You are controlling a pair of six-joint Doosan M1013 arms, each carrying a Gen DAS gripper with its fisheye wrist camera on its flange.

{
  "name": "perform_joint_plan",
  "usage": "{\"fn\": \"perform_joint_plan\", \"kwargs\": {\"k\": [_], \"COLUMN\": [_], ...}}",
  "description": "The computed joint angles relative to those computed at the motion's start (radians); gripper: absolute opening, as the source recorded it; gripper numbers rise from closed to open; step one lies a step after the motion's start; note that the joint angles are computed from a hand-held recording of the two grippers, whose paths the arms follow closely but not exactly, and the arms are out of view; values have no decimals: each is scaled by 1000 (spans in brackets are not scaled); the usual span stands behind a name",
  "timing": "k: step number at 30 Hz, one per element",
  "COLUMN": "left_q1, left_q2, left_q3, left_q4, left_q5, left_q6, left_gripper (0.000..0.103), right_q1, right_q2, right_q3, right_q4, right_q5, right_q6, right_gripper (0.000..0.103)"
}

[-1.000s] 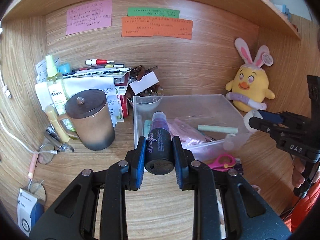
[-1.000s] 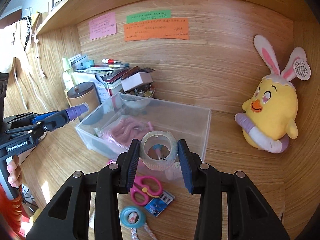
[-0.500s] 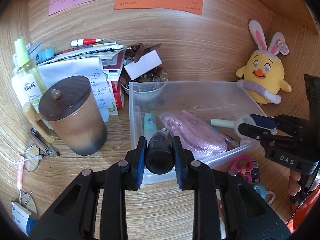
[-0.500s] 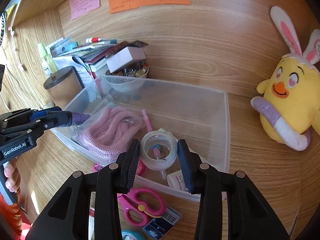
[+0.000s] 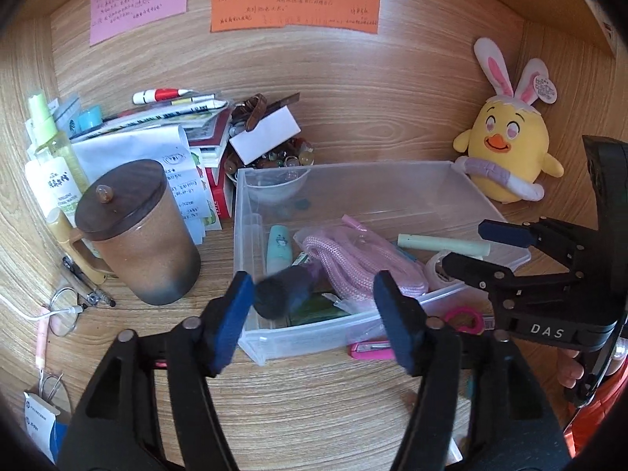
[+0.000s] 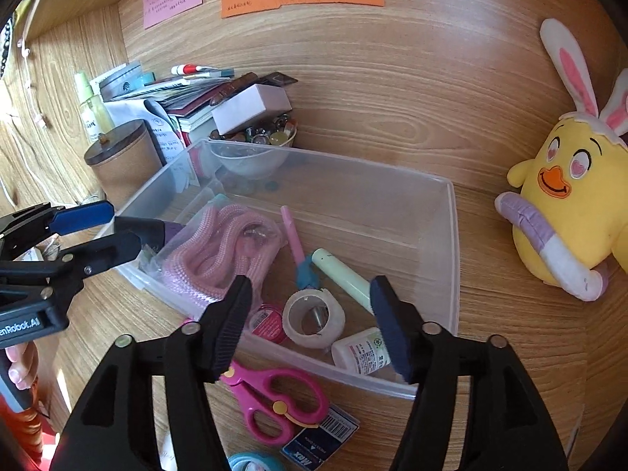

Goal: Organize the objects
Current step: 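Lower marker into box with left tool while right grasps and drops clear tape roll in, then open left tool over white lip balm tube while right reaches blue tape roll, then carry white tube into box with left tool while right drops blue tape roll in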

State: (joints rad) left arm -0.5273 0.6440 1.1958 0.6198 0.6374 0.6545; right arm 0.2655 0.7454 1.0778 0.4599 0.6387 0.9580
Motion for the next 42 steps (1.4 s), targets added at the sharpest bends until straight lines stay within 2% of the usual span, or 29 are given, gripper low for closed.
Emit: {"fn": "perform_joint_plan", "kwargs": {"k": [3,5,10,15,22,24,26,27,29,33,35,39,42], "left_q1": [-11,-17,-41,-57,-53,-51,-53,-54,-57,-64,-68,-68,-69], "left_q2": [-15,-23,-39,-35,-9,-4,3,7,12,7,0,-10,-12], "left_q3": [18,29,61,76,72,71,65,61,59,75,90,109,114], "left_q4": [35,50,99,24,-238,-306,-341,-353,-357,-321,-292,-257,-224], "left_q5": [-10,-17,-17,-6,10,8,20,28,35,26,23,20,18], "left_q6": [-32,-47,-75,-2,191,234,266,278,276,261,251,237,206], "left_gripper": [75,87,96,97,96,91,76,73,63,52,42,32,21], "right_q1": [-2,-4,-20,-37,-50,-51,-51,-52,-52,-46,-41,-29,-19], "right_q2": [-20,-38,-78,-111,-137,-142,-144,-143,-141,-137,-133,-125,-119], "right_q3": [30,59,121,180,251,271,286,292,298,305,304,297,289], "right_q4": [14,26,103,173,197,187,185,184,182,176,171,132,91], "right_q5": [-26,-54,-79,-82,-69,-64,-58,-50,-38,-25,-14,-1,8], "right_q6": [-25,-48,-127,-189,-228,-229,-234,-236,-243,-256,-265,-262,-240], "right_gripper": [66,70,73,74,74,74,74,74,74,73,67,54,40]}}
